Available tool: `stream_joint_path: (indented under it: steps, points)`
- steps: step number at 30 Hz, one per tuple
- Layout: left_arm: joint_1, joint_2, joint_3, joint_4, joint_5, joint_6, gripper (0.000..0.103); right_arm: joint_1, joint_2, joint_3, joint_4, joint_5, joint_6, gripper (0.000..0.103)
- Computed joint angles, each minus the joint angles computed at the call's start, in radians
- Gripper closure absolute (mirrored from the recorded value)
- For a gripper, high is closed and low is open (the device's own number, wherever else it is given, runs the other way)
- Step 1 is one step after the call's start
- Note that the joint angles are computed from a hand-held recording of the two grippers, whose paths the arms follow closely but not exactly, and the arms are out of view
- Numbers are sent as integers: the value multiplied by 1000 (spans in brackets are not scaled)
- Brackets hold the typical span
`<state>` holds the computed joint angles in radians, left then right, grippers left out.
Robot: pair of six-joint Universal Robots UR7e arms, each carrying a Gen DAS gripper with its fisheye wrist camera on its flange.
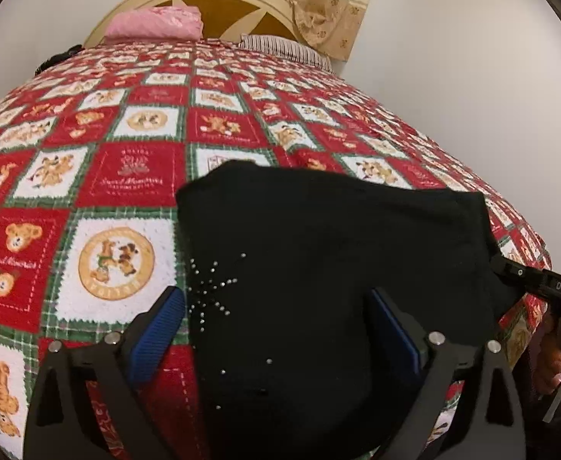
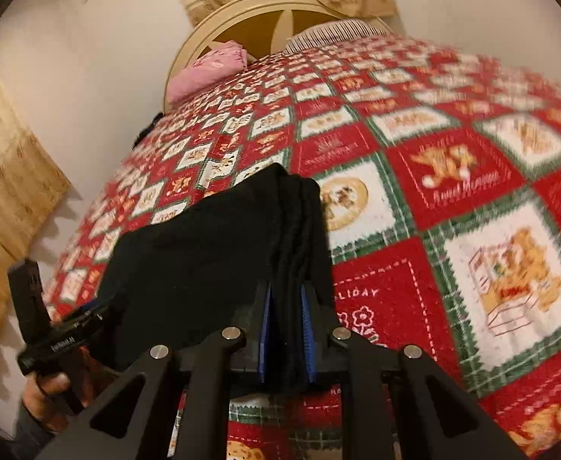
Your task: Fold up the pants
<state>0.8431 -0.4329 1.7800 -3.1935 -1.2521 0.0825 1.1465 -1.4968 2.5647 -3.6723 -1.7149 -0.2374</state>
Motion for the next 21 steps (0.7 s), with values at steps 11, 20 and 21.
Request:
stream_joint_path:
  steps: [11,20,21]
  points:
    - [3,1,1,-1,1,-2,4,215,68,-71,-146,-214,-100,62]
    - [3,1,0,0,2,-2,3,237,150,-195,15,-125,-165,57]
    - [5,0,0,1,-2,-2,3,236,161,-207,17,-150,-158,57]
